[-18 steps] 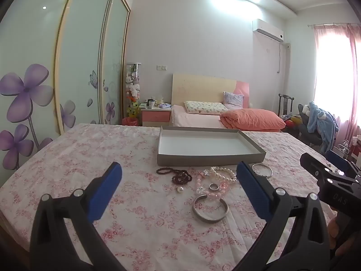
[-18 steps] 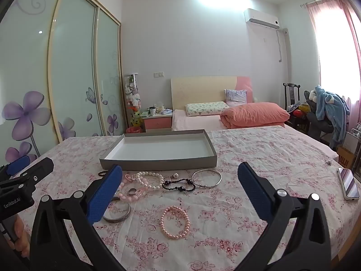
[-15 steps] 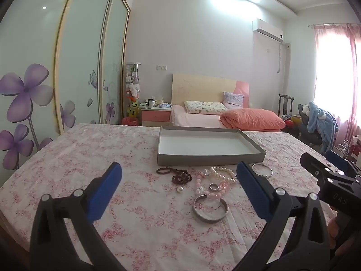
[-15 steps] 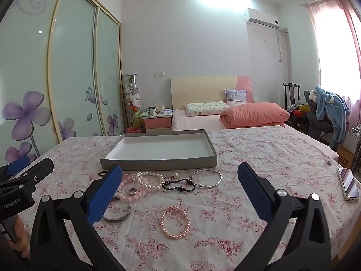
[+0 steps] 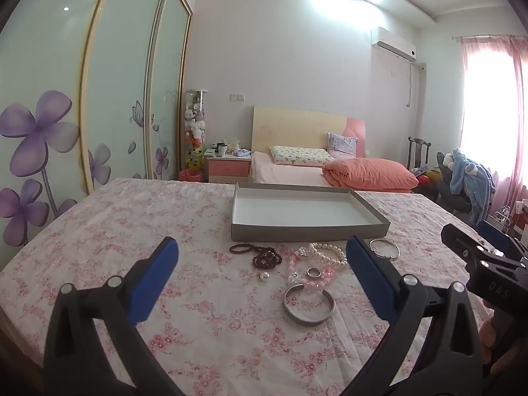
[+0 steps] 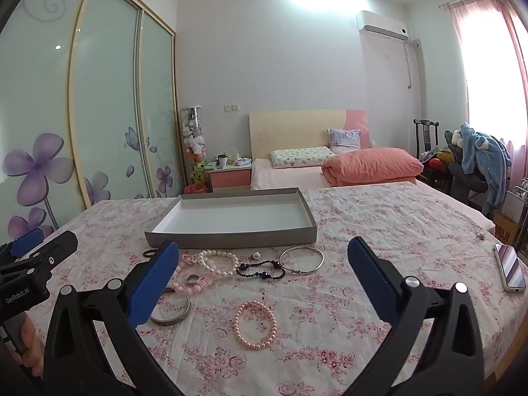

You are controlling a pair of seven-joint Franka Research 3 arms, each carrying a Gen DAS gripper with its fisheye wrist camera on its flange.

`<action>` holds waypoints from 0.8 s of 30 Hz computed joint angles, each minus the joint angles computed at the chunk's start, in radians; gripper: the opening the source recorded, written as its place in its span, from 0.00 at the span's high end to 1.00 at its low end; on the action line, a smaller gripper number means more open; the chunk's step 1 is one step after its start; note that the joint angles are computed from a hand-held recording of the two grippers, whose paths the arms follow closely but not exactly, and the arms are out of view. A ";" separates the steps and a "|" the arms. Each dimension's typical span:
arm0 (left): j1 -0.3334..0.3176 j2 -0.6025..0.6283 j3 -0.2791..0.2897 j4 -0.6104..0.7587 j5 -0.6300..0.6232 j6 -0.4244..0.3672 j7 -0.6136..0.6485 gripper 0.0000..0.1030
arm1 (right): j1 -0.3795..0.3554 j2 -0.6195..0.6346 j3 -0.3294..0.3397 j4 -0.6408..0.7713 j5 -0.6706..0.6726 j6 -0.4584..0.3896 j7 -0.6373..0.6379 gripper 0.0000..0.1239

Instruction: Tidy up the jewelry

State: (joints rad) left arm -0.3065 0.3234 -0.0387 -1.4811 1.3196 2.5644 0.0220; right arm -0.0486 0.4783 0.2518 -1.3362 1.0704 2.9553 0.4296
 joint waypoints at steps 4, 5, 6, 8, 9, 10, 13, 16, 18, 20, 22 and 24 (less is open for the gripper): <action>0.001 0.001 0.000 0.000 -0.003 0.002 0.001 0.04 | 0.000 0.000 -0.001 0.000 -0.003 0.000 0.003 0.18; 0.001 0.001 0.000 0.001 -0.004 0.002 0.002 0.04 | 0.000 0.000 0.000 0.000 -0.003 0.000 0.003 0.18; 0.001 0.001 0.000 0.001 -0.005 0.002 0.003 0.04 | 0.000 0.001 0.000 0.000 -0.002 0.000 0.003 0.18; 0.000 0.000 0.000 0.000 -0.005 0.002 0.004 0.04 | 0.000 0.001 0.000 -0.001 -0.003 0.000 0.003 0.18; -0.001 -0.001 0.000 0.000 -0.006 0.001 0.005 0.04 | 0.000 0.001 0.000 0.000 -0.004 -0.001 0.004 0.18; -0.001 -0.001 -0.001 -0.001 -0.006 0.001 0.005 0.04 | 0.000 0.001 0.000 -0.001 -0.004 -0.001 0.005 0.18; 0.001 0.001 0.000 0.001 -0.007 0.002 0.004 0.04 | 0.000 0.002 0.001 -0.001 -0.004 0.000 0.005 0.18; 0.000 0.001 0.001 0.001 -0.007 0.001 0.004 0.04 | -0.001 0.002 0.001 -0.001 -0.004 0.000 0.005 0.18; 0.000 0.000 0.000 0.000 -0.008 0.002 0.004 0.04 | -0.001 0.001 0.001 -0.002 -0.004 0.000 0.006 0.18; 0.001 0.001 0.001 0.001 -0.010 0.003 0.006 0.04 | 0.000 0.001 0.001 -0.002 -0.005 0.001 0.006 0.18; 0.001 0.002 0.001 0.002 -0.011 0.003 0.007 0.04 | 0.000 0.002 -0.001 -0.002 -0.007 -0.002 0.010 0.18; 0.001 0.002 0.001 0.002 -0.011 0.003 0.007 0.04 | -0.001 0.001 0.000 -0.002 -0.006 -0.002 0.009 0.18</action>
State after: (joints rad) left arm -0.3058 0.3250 -0.0375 -1.4794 1.3082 2.5675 0.0288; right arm -0.0492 0.4797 0.2521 -1.3379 1.0642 2.9534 0.4383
